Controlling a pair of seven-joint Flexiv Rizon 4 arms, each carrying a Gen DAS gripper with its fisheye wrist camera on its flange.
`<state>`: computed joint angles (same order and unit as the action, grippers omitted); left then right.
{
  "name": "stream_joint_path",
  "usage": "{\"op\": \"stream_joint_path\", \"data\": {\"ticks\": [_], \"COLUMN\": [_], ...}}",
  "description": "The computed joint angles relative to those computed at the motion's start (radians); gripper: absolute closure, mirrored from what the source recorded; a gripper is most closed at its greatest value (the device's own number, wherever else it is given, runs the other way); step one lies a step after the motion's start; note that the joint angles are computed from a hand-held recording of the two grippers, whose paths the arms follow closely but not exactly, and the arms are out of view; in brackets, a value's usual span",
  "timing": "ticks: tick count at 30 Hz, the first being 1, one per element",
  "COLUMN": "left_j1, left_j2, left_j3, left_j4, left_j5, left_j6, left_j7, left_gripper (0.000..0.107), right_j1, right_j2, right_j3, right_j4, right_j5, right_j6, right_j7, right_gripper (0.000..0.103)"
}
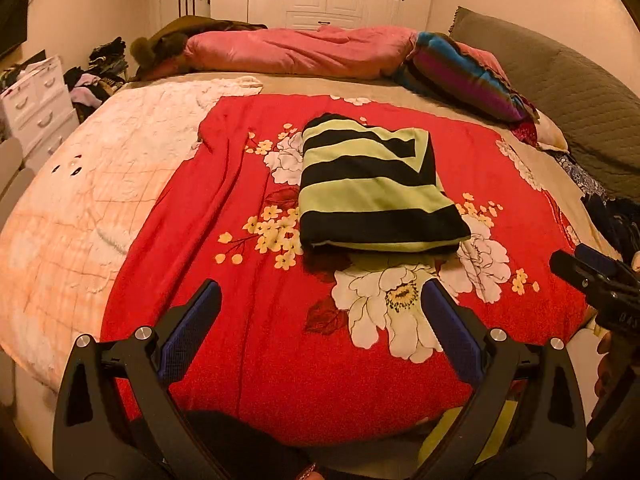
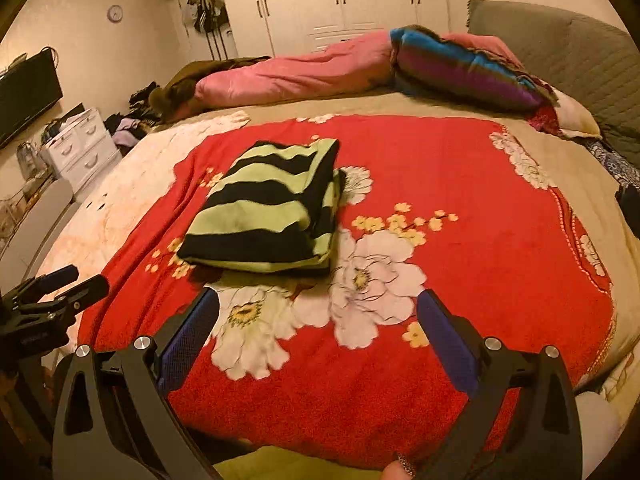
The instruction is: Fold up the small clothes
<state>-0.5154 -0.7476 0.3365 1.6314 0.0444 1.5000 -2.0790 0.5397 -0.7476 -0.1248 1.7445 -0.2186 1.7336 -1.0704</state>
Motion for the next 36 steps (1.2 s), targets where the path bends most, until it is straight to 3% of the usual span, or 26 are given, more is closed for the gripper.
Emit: {"op": "stream_joint_path", "data": {"ticks": [10, 16, 36], "left_j1": [-0.003, -0.024, 0.001], "left_j2": [0.006, 0.004, 0.015], "left_j3": [0.01, 0.039, 0.013], "left_j4": [0.008, -0.009, -0.012], "left_j5": [0.0, 0.018, 0.063], "left_j6": [0.005, -0.038, -0.043], "left_j7": [-0.02, -0.042, -0.071], "left_gripper": [0.013, 0.013, 0.013], "right_j1": [-0.005, 0.001, 0.004], "right_j2": [0.001, 0.004, 0.002], "right_j3": [0.022, 0.013, 0.02], "right_j4": [-0.009, -0.007, -0.004], "right_j5": [-0.004, -0.005, -0.018], "right_j6": [-0.005, -0.007, -0.013], "right_j7": [-0.017, -0.009, -0.015], "right_gripper": [0.004, 0.004, 0.004]}}
